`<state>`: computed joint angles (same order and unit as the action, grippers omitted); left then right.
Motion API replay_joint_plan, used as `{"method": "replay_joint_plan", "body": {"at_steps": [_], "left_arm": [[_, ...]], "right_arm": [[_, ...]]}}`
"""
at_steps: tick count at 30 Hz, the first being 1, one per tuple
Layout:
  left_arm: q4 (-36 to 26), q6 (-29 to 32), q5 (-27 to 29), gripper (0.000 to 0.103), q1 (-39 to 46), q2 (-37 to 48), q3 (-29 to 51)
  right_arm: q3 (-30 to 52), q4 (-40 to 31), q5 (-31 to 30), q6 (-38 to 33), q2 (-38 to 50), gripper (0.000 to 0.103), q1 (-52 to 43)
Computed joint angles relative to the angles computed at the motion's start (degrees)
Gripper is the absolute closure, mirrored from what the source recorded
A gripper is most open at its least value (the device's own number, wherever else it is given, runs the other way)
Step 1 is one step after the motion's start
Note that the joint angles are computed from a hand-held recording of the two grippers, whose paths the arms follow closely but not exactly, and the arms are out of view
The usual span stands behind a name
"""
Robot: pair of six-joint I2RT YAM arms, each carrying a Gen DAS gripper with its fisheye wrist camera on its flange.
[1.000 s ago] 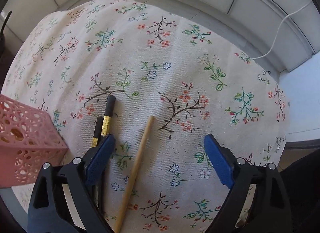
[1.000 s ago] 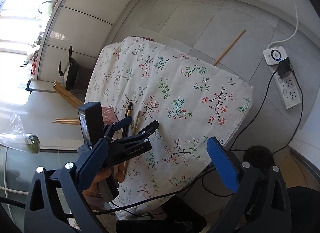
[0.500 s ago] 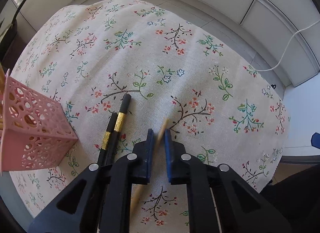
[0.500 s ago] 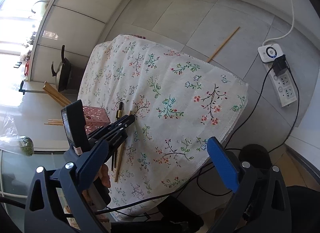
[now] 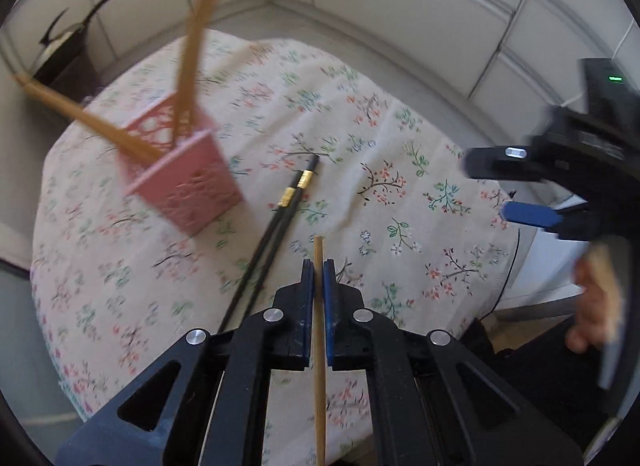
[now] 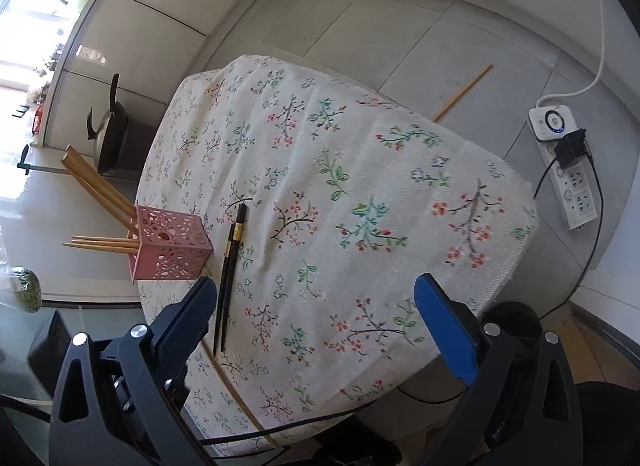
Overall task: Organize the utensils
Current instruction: 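Lift the wooden chopstick with the left gripper while the right gripper grasps a black chopstick, then lower the wooden chopstick into the holder with the left gripper while the right gripper carries the black chopstick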
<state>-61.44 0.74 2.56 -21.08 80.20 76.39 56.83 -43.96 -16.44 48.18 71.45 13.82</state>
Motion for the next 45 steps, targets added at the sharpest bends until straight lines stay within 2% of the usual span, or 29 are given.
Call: {"method": "replay_joint_plan", "body": {"at_steps": [4, 6, 8, 12, 14, 18, 22, 27, 29, 30, 33, 38, 45], "left_arm": [[-2.32, 0.16, 1.29, 0.099, 3.65, -8.25, -1.61], [-3.32, 2.09, 3.04, 0.099, 7.20, -11.42, -1.85], [-4.17, 3.93, 5.47, 0.099, 10.72, -13.79, -1.73], [-4.95, 6.73, 9.15, 0.099, 16.48, -17.22, -1.09], [-5.01, 7.51, 10.83, 0.099, 19.00, -17.97, -0.68], [-5.69, 9.87, 15.13, 0.099, 24.31, -17.60, 0.93], [-5.82, 9.77, 15.65, 0.099, 24.69, -17.84, 1.26], [-5.29, 9.41, 15.70, 0.099, 25.08, -18.09, 1.14], [-5.15, 9.23, 15.86, 0.099, 25.32, -18.11, 1.09], [-5.22, 9.20, 15.96, 0.099, 25.44, -18.06, 1.26], [-5.06, 8.81, 16.32, 0.099, 26.08, -18.19, 1.46], [-4.23, 8.03, 18.37, 0.099, 28.84, -18.98, 2.17], [-1.13, 4.42, 20.80, 0.099, 30.78, -21.17, 3.20]], "right_arm": [[5.38, 3.47, 1.67, 3.48, 9.24, 0.007, 5.22], [8.48, 4.53, 3.19, 4.58, 13.95, 0.009, 7.26], [12.10, 4.98, 4.74, 4.83, 18.86, 0.021, 8.88], [17.96, 4.31, 5.88, 5.11, 26.54, 0.036, 10.53], [20.56, 3.19, 7.42, 5.52, 29.74, 0.048, 11.36], [24.69, 0.92, 10.53, 6.46, 33.89, 0.057, 12.38], [28.43, -0.58, 12.48, 6.66, 36.63, 0.058, 12.66], [35.92, -7.53, 19.40, 3.04, 41.26, 0.070, 15.37], [34.91, -7.45, 20.95, 2.27, 40.69, 0.082, 16.11], [33.50, -6.27, 19.80, 2.12, 39.75, 0.084, 15.63], [25.24, 1.23, 11.78, 3.91, 34.74, 0.095, 12.83], [13.71, 8.52, 9.09, 4.90, 23.46, 0.096, 11.89], [8.35, 5.19, 15.31, -2.13, 3.79, 0.096, 15.05]]}}
